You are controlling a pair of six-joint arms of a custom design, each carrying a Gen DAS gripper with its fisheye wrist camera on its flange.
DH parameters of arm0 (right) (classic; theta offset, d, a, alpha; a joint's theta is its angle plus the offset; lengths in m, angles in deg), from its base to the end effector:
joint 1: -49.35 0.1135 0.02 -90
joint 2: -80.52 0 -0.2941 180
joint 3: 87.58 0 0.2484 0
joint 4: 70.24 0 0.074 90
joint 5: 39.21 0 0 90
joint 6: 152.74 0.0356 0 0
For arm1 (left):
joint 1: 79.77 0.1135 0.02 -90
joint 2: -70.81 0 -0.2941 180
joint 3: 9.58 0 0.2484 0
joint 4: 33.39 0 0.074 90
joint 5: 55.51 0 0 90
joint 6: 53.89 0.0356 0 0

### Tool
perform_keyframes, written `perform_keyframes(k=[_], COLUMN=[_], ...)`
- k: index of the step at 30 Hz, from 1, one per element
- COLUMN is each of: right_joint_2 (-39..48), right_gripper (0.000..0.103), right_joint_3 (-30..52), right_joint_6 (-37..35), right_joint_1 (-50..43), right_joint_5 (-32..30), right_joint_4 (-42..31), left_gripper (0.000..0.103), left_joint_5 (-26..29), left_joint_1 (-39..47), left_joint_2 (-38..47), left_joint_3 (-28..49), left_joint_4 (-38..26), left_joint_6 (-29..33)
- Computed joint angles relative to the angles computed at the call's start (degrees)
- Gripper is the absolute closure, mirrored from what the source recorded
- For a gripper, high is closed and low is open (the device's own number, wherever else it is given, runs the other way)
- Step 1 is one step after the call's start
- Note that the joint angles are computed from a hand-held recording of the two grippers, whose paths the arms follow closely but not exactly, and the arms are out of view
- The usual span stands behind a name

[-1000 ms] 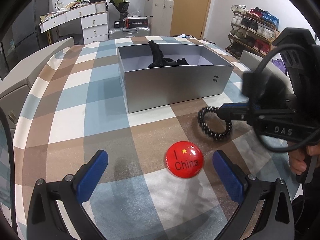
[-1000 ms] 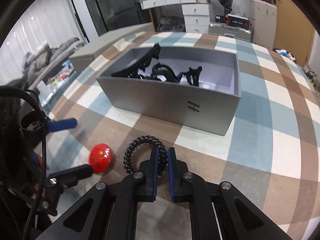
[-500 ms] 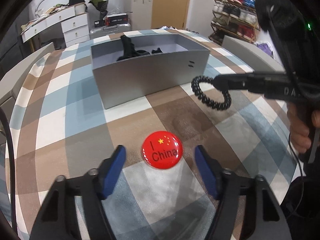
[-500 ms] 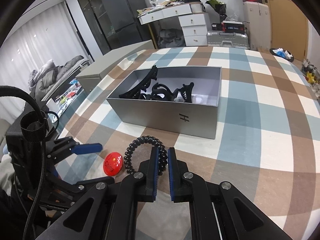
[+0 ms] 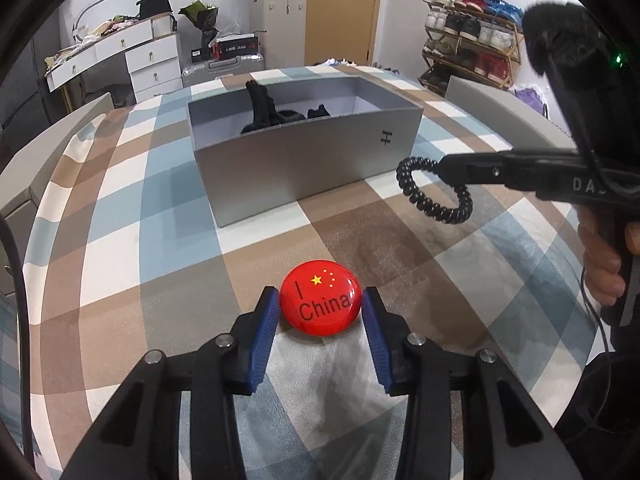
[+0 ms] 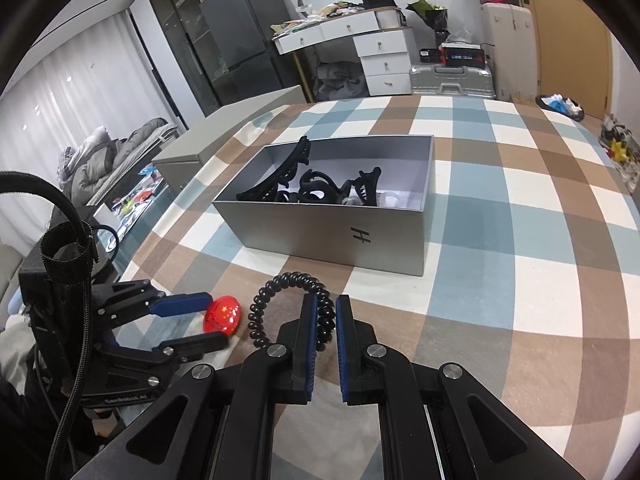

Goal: Organize jewelry
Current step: 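Grasp the red 'I China' badge with the left gripper while the right gripper holds the coil, then carry the red badge and the coil hair tie over the box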

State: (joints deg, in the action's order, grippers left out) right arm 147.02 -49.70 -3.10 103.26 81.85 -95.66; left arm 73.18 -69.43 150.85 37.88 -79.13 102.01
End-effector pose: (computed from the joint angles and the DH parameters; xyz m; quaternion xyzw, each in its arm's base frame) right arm 0.1221 0.1364 0.1796 0.1284 0.9112 0.1093 0.3760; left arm 0.1998 0.0138 0.1697 0.4673 0.8148 -0.2000 0.2790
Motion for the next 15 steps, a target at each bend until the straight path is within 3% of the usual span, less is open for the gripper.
perform_keyframes(k=[7, 15], right_joint_2=[-1.9, -6.1], right_gripper=[0.095, 0.095], right_joint_3=[-0.3, 0.1], right_joint_6=[0.9, 2.2], right_joint_1=[0.8, 1.9], right_joint_5=[1.6, 5.8], right_joint_4=[-0.8, -3.3], left_gripper=[0.067, 0.067], left_joint_5=[2.6, 8.4], left_joint_1=[0.9, 1.9], left_joint_2=[-0.6, 0.7], left_joint_3=[1.2, 5.3], left_joint_4=[-1.6, -2.2], left_joint_6=[-0.5, -6.9])
